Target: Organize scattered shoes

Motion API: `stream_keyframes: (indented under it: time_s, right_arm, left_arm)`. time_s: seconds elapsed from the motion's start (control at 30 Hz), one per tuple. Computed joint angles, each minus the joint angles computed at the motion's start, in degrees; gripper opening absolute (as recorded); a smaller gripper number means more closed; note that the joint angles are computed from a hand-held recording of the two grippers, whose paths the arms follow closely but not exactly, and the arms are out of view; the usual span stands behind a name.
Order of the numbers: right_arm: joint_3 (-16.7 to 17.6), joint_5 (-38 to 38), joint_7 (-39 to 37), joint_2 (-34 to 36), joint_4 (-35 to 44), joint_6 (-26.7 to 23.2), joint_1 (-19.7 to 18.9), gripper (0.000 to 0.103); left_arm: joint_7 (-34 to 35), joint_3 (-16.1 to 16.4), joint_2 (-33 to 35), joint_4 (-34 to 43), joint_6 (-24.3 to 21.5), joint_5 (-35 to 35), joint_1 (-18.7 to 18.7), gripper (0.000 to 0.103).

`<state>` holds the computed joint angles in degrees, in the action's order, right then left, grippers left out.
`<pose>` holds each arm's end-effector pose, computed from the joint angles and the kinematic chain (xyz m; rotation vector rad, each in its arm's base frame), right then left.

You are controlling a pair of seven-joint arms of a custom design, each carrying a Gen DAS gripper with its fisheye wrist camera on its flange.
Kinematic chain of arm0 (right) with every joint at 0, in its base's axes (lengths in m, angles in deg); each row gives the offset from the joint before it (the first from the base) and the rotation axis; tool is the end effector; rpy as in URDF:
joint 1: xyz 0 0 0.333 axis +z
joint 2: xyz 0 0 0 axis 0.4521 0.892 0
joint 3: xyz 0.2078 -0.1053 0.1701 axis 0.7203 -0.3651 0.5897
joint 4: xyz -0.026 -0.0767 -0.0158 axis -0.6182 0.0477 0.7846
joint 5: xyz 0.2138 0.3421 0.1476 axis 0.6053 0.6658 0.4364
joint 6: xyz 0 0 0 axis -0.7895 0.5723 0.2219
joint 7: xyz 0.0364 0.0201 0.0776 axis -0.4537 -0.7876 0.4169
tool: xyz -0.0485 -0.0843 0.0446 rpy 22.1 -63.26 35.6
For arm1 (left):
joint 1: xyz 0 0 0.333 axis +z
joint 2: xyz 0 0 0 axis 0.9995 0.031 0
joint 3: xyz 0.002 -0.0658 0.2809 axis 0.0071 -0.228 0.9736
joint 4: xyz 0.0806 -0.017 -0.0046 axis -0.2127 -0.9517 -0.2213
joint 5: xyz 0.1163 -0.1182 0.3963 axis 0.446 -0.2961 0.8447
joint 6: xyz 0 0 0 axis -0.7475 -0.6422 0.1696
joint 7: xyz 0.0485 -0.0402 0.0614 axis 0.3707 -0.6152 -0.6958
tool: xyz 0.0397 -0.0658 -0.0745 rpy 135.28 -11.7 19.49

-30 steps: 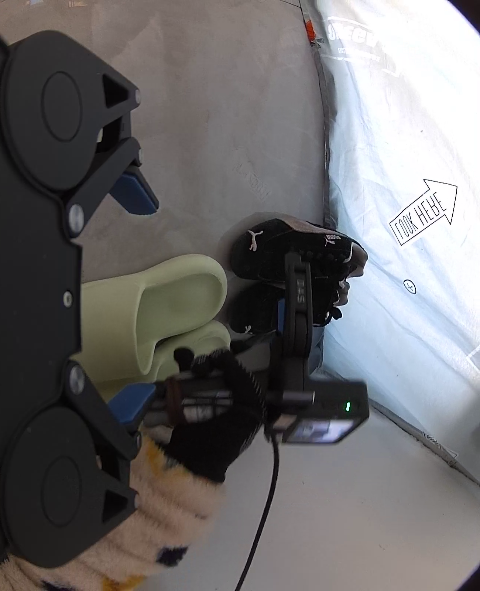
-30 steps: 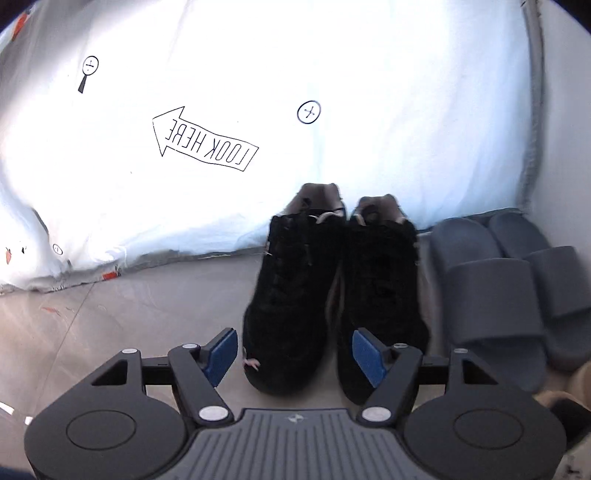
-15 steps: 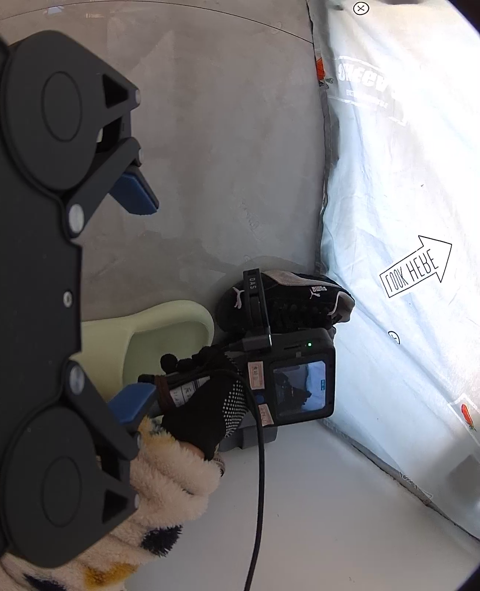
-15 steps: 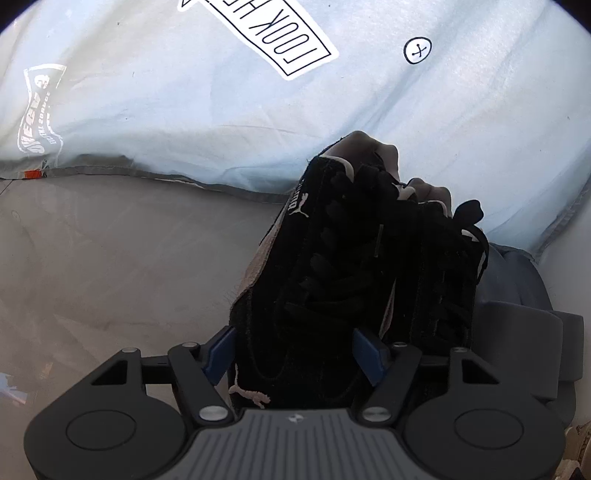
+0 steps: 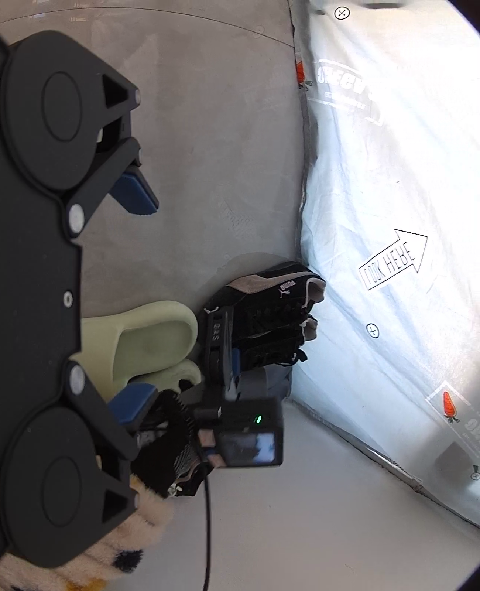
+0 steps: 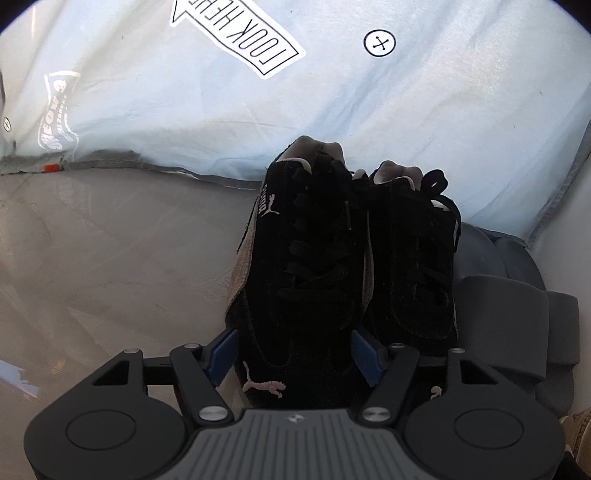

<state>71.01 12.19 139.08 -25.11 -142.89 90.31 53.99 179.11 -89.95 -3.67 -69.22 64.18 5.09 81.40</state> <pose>0.7081 0.3011 0.4520 -1.6620 1.9145 -0.8057 0.6484 -0.2356 0.5366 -1.4795 2.4125 -1.2493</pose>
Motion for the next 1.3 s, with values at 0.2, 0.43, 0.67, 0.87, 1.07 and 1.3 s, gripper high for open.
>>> stream_keyframes:
  time_s: [0.2, 0.43, 0.67, 0.87, 1.07, 1.3]
  right_arm:
    - [-3.56, -25.31, 32.71, -21.89, -23.95, 2.82, 7.43, 0.097]
    - [6.05, -29.33, 45.11, -35.05, -34.21, -11.72, 8.34, 0.103]
    - [16.49, -29.34, 52.74, -37.60, -34.27, -24.47, 7.36, 0.103]
    - [22.47, -32.03, 47.33, -31.71, -26.11, -33.29, 7.76, 0.103]
    - [22.57, -33.13, 50.77, -27.70, -19.62, -30.43, 10.94, 0.103]
    - [20.82, -34.90, 48.65, -16.75, -5.36, -34.87, 18.76, 0.103]
  left_arm:
    - [0.52, 0.42, -4.85, -4.71, 5.06, -4.50, 0.00, 0.098]
    - [3.94, 3.30, -14.89, -14.63, 11.46, -9.10, -1.88, 0.098]
    - [5.37, 7.90, -25.88, -24.78, 15.91, -4.17, -4.29, 0.098]
    - [5.80, 12.78, -33.55, -31.34, 14.46, 1.10, -4.78, 0.099]
    - [8.53, 17.98, -38.48, -35.02, 10.88, 3.05, -3.60, 0.099]
    - [12.43, 21.90, -40.48, -35.35, 5.46, 3.41, -0.28, 0.099]
